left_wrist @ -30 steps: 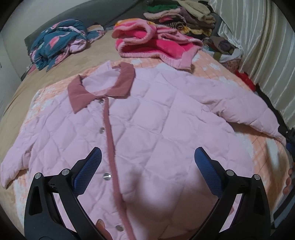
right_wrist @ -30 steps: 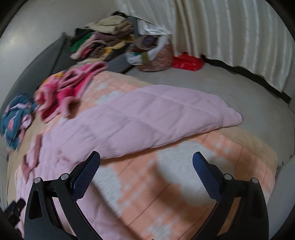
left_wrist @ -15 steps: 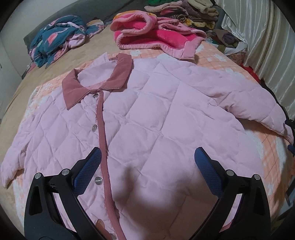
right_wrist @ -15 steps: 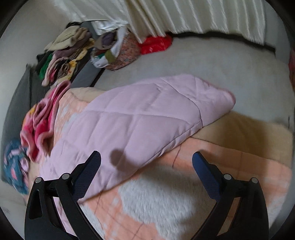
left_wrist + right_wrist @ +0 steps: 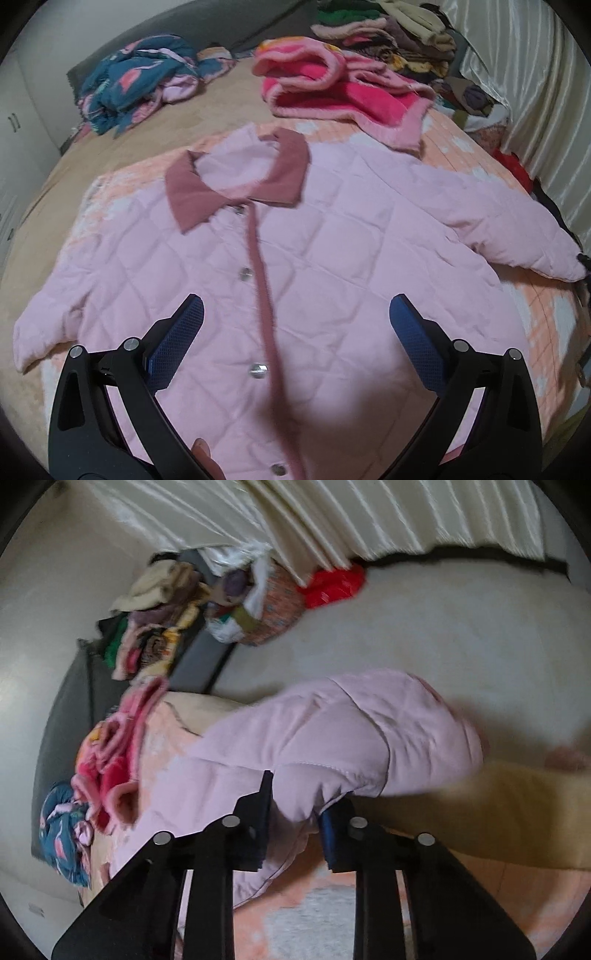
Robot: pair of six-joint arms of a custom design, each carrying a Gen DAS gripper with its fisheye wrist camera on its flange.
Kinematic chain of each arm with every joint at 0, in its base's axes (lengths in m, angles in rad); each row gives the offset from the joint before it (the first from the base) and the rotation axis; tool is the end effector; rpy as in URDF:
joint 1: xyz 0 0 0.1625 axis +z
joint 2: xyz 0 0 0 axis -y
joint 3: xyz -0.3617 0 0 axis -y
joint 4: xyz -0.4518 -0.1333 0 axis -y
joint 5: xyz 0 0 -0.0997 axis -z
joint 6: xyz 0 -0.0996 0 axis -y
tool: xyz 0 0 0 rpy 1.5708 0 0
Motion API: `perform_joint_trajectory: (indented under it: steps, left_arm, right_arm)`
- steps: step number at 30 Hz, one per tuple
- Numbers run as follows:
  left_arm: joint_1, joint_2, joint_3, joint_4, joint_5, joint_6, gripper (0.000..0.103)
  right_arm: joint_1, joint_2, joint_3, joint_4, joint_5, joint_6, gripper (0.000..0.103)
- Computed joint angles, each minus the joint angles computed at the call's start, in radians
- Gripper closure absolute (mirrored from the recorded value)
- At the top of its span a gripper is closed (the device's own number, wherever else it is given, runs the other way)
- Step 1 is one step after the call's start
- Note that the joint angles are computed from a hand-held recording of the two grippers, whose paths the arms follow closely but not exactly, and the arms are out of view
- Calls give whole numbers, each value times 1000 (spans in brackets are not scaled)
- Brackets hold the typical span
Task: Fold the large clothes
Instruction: 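Lift the sleeve with the right tool and fold it across the jacket front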
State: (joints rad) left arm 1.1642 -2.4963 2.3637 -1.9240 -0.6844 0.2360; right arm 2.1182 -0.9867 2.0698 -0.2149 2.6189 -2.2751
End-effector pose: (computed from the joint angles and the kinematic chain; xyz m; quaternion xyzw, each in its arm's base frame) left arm 0.0840 -0.3371 0.4306 0.1790 0.8646 -0.2520 0.3962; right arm 0.2313 -0.2891 -0.0373 -0.2992 -0.7752 0.5317 0.1637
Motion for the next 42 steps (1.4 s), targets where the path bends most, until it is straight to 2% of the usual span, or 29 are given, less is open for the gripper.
perform_joint_trajectory:
  steps: [10, 18, 22, 26, 31, 36, 42]
  left_arm:
    - [-30, 10, -113, 83, 0, -42, 9]
    - [-11, 23, -186, 125, -58, -48, 9]
    - [-25, 11, -207, 124, -80, -4, 9]
    - [-30, 14, -236, 107, -91, 9, 9]
    - [-2, 42, -285, 97, -109, 23, 9]
    - [91, 105, -362, 100, -216, 63, 9]
    - [186, 166, -412, 32, -250, 105, 9]
  right_arm:
    - [183, 12, -152, 7, 100, -298, 85]
    - [276, 94, -317, 35, 108, -477, 85]
    - [314, 130, -386, 27, 98, -578, 86]
    - [341, 172, -458, 47, 89, -631, 86]
    - [371, 252, -583, 109, 76, -678, 86]
    - [388, 337, -711, 176, 54, -714, 86]
    - [404, 456, -870, 241, 30, -772, 86]
